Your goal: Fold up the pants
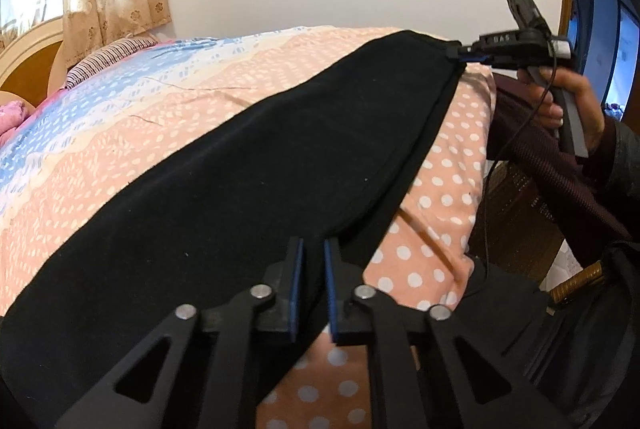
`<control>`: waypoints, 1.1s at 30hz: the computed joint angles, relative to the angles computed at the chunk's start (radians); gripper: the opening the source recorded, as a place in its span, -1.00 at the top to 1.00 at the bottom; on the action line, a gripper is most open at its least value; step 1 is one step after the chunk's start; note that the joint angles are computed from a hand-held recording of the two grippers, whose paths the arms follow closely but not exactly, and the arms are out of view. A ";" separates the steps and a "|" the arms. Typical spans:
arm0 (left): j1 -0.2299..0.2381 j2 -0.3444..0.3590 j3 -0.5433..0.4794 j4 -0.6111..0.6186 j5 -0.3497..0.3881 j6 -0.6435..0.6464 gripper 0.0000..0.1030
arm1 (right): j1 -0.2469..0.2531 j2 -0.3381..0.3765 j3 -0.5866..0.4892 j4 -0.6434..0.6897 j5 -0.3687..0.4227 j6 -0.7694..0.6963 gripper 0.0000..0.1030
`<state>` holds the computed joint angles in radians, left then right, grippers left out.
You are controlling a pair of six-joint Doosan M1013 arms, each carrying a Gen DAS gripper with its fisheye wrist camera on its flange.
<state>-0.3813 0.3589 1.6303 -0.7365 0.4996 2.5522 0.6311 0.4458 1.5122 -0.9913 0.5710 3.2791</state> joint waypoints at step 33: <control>0.025 -0.010 0.043 -0.212 0.037 0.160 0.91 | 0.010 -0.019 0.014 0.013 0.058 -0.002 0.82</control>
